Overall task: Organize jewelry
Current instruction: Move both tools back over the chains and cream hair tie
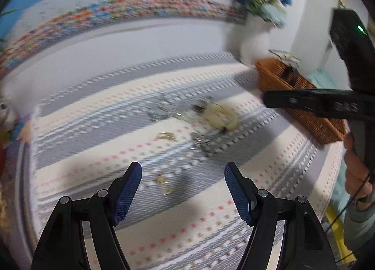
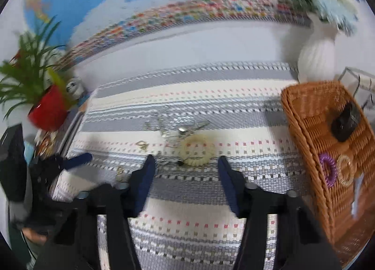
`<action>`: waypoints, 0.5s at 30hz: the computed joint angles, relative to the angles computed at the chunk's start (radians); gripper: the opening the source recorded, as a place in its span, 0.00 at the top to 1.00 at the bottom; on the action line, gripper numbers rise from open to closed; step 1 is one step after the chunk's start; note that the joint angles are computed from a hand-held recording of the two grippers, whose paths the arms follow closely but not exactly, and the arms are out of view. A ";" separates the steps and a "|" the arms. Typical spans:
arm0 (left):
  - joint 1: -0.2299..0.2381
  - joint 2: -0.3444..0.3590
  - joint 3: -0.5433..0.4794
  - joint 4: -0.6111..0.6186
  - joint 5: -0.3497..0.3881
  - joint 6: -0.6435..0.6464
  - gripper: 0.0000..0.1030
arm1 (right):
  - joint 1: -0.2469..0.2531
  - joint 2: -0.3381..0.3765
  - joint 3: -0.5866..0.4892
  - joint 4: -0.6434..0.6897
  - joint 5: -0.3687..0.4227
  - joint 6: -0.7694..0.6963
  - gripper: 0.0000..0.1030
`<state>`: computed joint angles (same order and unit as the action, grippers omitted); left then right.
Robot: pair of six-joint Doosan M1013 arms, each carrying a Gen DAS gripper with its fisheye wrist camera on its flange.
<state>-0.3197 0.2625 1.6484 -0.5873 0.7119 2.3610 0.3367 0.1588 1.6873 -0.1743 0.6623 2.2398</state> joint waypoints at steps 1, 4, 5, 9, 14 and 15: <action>-0.007 0.009 -0.009 0.009 0.011 -0.001 0.28 | -0.007 0.007 -0.001 0.020 0.003 -0.004 0.51; -0.021 0.036 -0.038 0.025 0.043 -0.009 0.32 | -0.031 0.027 0.003 0.109 0.004 -0.036 0.53; -0.023 0.045 -0.050 0.025 0.060 -0.011 0.33 | -0.036 0.035 0.002 0.116 0.009 -0.033 0.53; -0.036 0.072 -0.080 0.040 0.080 -0.014 0.33 | -0.048 0.054 0.000 0.108 0.008 -0.010 0.54; -0.048 0.102 -0.103 0.065 0.094 -0.035 0.33 | -0.051 0.078 -0.017 0.064 0.014 0.004 0.57; -0.052 0.105 -0.103 0.080 0.086 -0.046 0.33 | -0.053 0.083 -0.020 0.069 0.016 -0.004 0.58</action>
<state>-0.3715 0.3676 1.5455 -0.5071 0.7981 2.3154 0.2833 0.2418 1.6677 -0.1052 0.6783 2.2358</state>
